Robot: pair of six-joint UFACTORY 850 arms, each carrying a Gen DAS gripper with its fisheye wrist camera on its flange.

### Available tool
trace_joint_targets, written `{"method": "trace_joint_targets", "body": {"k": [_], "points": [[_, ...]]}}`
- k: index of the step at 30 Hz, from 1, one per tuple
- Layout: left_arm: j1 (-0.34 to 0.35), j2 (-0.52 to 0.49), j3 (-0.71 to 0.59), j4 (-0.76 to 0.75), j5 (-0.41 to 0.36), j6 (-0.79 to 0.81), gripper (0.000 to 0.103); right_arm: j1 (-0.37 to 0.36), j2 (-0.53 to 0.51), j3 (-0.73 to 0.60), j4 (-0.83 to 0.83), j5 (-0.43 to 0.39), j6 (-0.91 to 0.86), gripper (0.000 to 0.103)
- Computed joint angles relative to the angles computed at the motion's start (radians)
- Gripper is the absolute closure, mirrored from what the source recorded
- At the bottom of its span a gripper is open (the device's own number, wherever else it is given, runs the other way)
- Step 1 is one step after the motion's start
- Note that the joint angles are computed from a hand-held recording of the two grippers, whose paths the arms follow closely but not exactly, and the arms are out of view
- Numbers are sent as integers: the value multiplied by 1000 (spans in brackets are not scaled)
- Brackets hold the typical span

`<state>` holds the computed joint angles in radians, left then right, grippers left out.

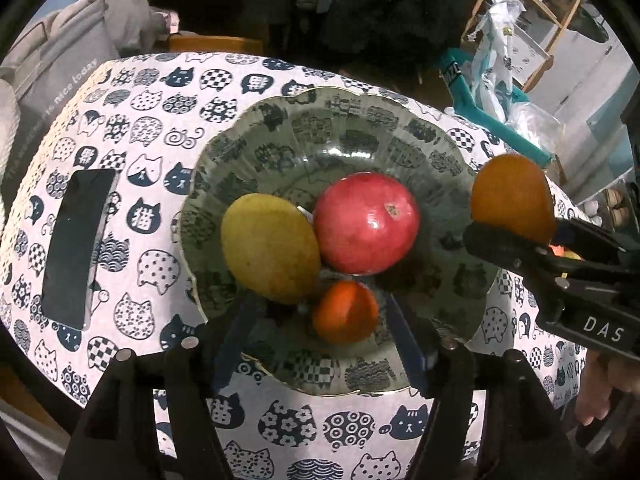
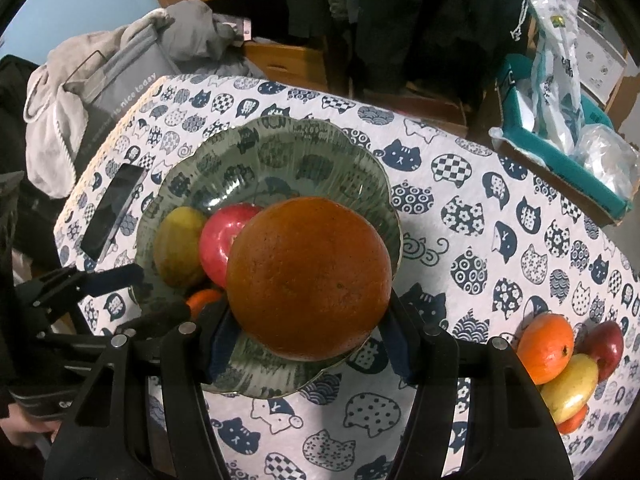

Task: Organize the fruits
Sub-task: 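Lower the orange into the green glass bowl and open the left tool, then lower the large orange into the bowl and open the right tool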

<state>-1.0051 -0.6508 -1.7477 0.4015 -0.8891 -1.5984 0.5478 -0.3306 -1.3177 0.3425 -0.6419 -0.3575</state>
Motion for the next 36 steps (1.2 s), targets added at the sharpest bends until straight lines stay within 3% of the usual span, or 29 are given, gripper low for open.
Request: {"method": "trace_joint_targets", "body": {"k": [19, 36], "points": [[-1, 65, 79, 46, -46, -131, 34, 26, -40, -9, -45, -73, 11, 37], [-8, 77, 74, 82, -68, -159, 34, 18, 1, 3, 6, -63, -34, 32]]}}
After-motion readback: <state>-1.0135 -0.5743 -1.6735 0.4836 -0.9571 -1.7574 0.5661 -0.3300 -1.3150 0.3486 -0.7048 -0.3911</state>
